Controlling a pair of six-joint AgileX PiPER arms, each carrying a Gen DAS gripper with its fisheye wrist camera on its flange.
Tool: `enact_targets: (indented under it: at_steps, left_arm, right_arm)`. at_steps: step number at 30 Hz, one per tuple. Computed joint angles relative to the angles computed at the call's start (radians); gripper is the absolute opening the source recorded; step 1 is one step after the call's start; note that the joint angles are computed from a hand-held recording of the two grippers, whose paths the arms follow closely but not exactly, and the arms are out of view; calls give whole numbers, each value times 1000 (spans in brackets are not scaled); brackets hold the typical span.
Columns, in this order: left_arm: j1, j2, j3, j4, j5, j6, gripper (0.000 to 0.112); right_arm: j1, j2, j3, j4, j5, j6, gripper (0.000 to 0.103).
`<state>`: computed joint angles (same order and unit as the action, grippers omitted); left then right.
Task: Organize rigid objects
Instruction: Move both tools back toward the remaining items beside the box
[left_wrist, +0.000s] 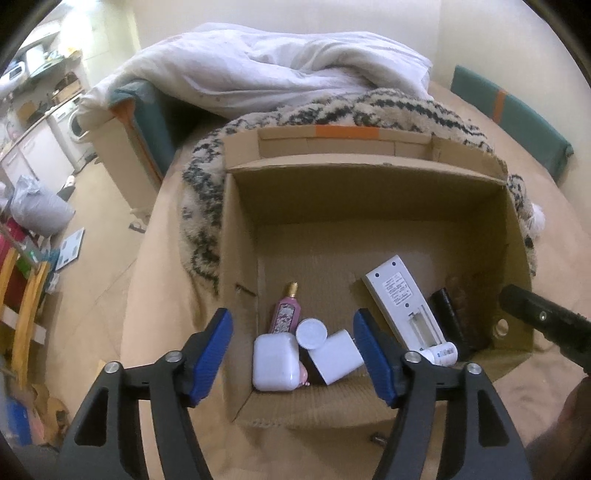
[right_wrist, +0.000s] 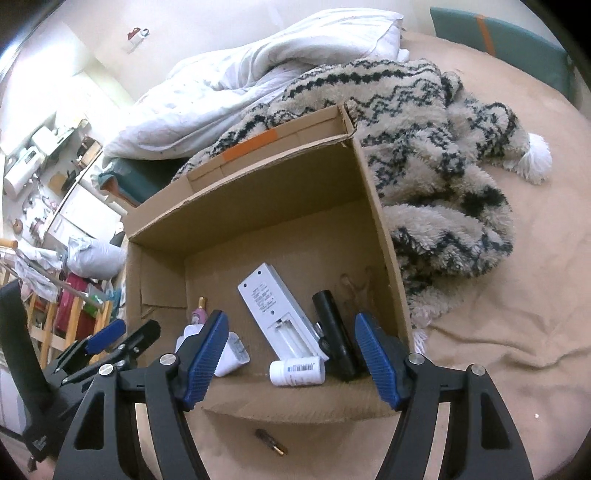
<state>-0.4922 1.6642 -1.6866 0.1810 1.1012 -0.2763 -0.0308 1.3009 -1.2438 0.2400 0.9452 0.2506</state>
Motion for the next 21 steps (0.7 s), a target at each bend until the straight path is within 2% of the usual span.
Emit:
enact_targets:
  at_steps: [15,21]
  left_arm:
    - [2,-186,223,-21,4,-47,66]
    - [-10,-222,272,-37,19,-50,66]
  right_arm:
    - [55,-151,122,-36,49,74,75]
    - [77,-189,173,-45,62,121,75]
